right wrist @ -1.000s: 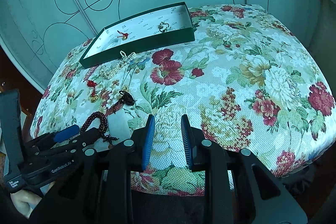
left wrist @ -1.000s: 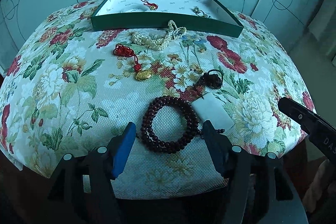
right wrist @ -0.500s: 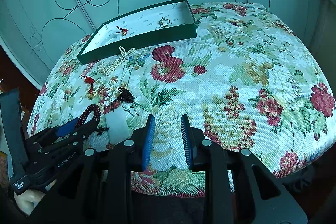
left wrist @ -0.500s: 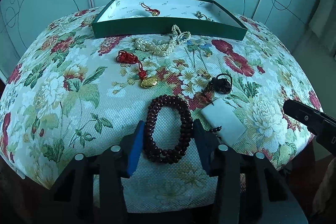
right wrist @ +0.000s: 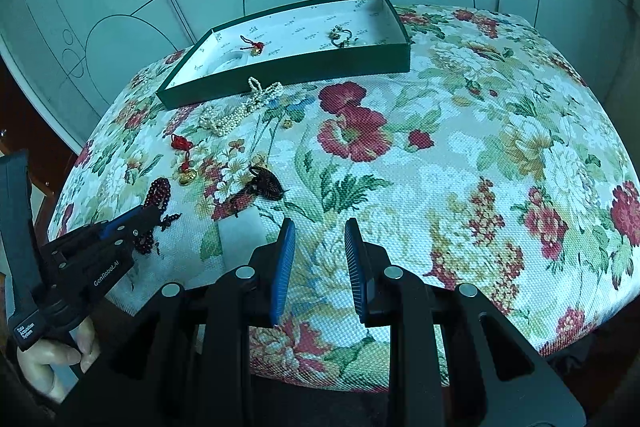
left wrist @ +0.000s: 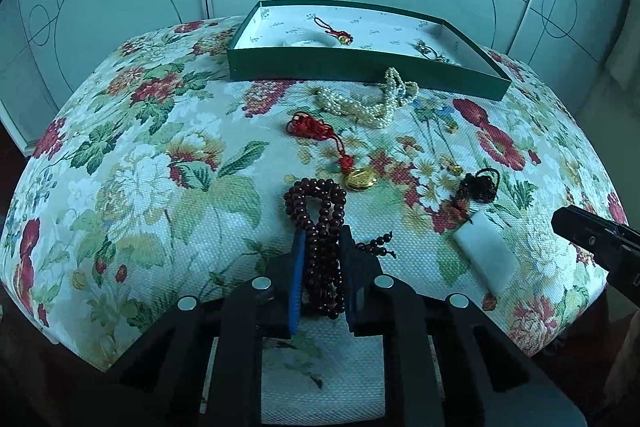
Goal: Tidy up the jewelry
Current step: 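Lift the bead bracelet with the left tool while the right tool grasps the white jade plaque's cord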
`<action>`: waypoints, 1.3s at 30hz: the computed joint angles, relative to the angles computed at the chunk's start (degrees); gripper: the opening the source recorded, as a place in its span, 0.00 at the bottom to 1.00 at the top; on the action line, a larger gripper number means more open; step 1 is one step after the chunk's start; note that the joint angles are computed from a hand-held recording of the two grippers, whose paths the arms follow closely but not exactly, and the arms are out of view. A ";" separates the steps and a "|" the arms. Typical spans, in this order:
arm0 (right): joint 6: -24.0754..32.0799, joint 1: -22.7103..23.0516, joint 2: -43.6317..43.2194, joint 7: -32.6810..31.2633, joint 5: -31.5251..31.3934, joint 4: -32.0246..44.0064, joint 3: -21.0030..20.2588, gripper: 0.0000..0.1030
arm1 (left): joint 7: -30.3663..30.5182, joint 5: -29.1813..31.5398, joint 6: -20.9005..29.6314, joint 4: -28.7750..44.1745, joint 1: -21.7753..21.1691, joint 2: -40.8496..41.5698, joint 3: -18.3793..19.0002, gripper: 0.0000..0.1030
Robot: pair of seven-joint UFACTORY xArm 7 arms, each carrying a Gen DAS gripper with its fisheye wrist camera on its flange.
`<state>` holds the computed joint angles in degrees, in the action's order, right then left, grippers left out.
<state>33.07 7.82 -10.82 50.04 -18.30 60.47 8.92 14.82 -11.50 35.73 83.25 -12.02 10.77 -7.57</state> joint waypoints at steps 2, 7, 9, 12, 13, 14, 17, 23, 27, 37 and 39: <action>-0.24 0.26 1.61 -0.80 0.30 1.61 -0.07 0.25 | 0.26 -0.40 0.09 0.87 0.39 0.71 0.16 0.16; -0.34 1.48 6.10 -2.66 0.68 5.91 -0.64 0.26 | 0.72 -0.43 0.17 2.43 1.04 1.92 0.39 0.16; -0.38 2.11 7.94 -3.63 1.25 7.54 -1.06 0.27 | 1.06 -1.05 0.49 3.14 1.45 2.42 0.30 0.16; -0.60 2.94 10.32 -3.97 1.33 9.53 -1.73 0.28 | 1.42 -1.24 0.56 3.66 1.70 2.84 0.25 0.16; -0.81 3.19 10.95 -4.01 1.37 10.07 -1.95 0.28 | 1.65 -1.23 0.46 3.73 1.75 2.92 0.23 0.16; -0.92 3.42 11.60 -3.95 1.29 10.67 -2.18 0.29 | 1.95 -1.33 0.35 3.79 1.81 3.02 0.16 0.16; -0.95 3.99 13.17 -4.17 1.55 11.99 -2.83 0.29 | 2.27 -1.81 0.17 3.96 1.96 3.26 0.05 0.16; -0.88 4.95 13.84 -2.60 -1.12 12.22 -3.68 0.26 | 2.92 -2.49 0.09 4.04 2.13 3.37 -0.12 0.16; -1.07 4.98 13.55 -1.06 -2.65 11.65 -4.04 0.15 | 3.05 -2.98 0.24 4.07 2.21 3.35 -0.19 0.16; -3.32 3.68 10.91 -1.55 0.68 8.81 -3.76 0.14 | 4.25 -5.68 0.88 3.59 2.65 2.22 -0.45 0.44; -3.58 3.65 10.58 -1.01 0.01 8.85 -3.47 0.23 | 4.39 -6.02 0.81 3.65 2.66 2.06 -0.41 0.53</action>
<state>29.49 11.48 -0.25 49.03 -18.29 69.32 5.45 19.21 -17.52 36.54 86.90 -9.37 12.83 -7.99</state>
